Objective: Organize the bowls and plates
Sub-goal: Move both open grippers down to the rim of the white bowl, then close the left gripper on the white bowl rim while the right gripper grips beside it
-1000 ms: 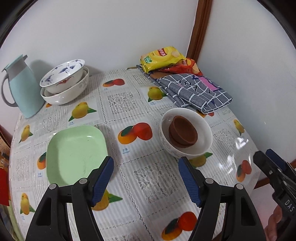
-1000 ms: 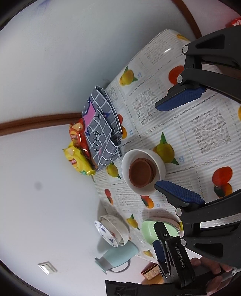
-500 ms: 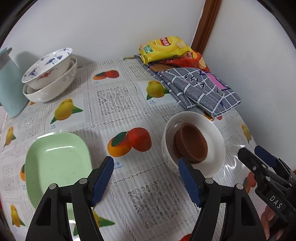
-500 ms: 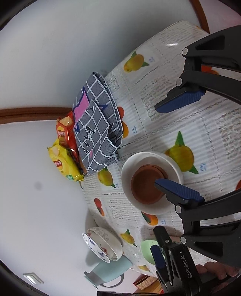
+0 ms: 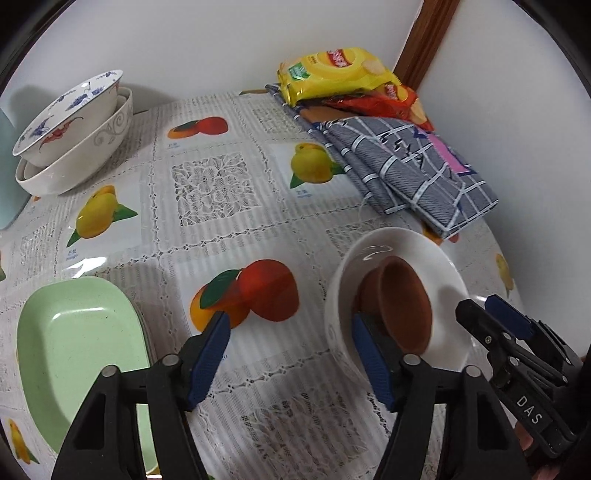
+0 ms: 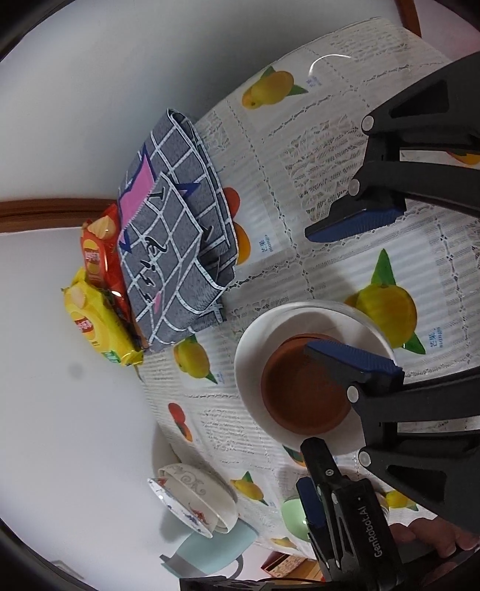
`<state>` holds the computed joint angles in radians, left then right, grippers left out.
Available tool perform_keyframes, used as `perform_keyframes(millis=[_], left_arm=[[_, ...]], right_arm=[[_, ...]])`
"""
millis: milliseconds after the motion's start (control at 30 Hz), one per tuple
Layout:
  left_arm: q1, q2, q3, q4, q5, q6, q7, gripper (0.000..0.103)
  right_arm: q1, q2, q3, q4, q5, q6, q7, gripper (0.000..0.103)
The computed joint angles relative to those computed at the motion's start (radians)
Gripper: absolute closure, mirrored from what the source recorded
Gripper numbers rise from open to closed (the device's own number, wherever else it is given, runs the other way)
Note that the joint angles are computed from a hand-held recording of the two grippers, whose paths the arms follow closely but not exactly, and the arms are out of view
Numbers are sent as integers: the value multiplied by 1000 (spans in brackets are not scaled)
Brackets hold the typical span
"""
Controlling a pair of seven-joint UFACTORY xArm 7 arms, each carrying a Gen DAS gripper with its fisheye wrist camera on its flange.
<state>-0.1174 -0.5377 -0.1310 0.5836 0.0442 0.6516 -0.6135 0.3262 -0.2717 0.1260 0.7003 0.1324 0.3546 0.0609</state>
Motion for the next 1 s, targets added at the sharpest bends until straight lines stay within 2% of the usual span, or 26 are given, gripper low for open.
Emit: perform_keyframes(millis=[100, 133, 267, 567, 800, 933, 1000], left_arm=[[-1, 38, 1, 25, 9, 16, 12, 47], [0, 46, 0, 30, 12, 20, 12, 47], [16, 87, -24, 62, 62, 41, -17, 47], [-6, 148, -11, 92, 88, 59, -1, 47], [-1, 146, -24, 83, 117, 37, -26, 47], [-8, 150, -13, 81, 109, 25, -14, 48], [-4, 151, -18, 78, 121, 16, -16, 49]], right_arm=[[-8, 18, 9, 9, -19, -1, 13, 58], [-6, 25, 9, 12, -18, -3, 13, 67], [-12, 63, 13, 42, -32, 33, 18, 74], [-32, 115, 37, 86, -124, 67, 80, 74], [-25, 155, 29, 119, -112, 97, 79, 71], [-27, 150, 31, 98, -130, 48, 93, 71], [-22, 150, 24, 92, -103, 34, 79, 71]])
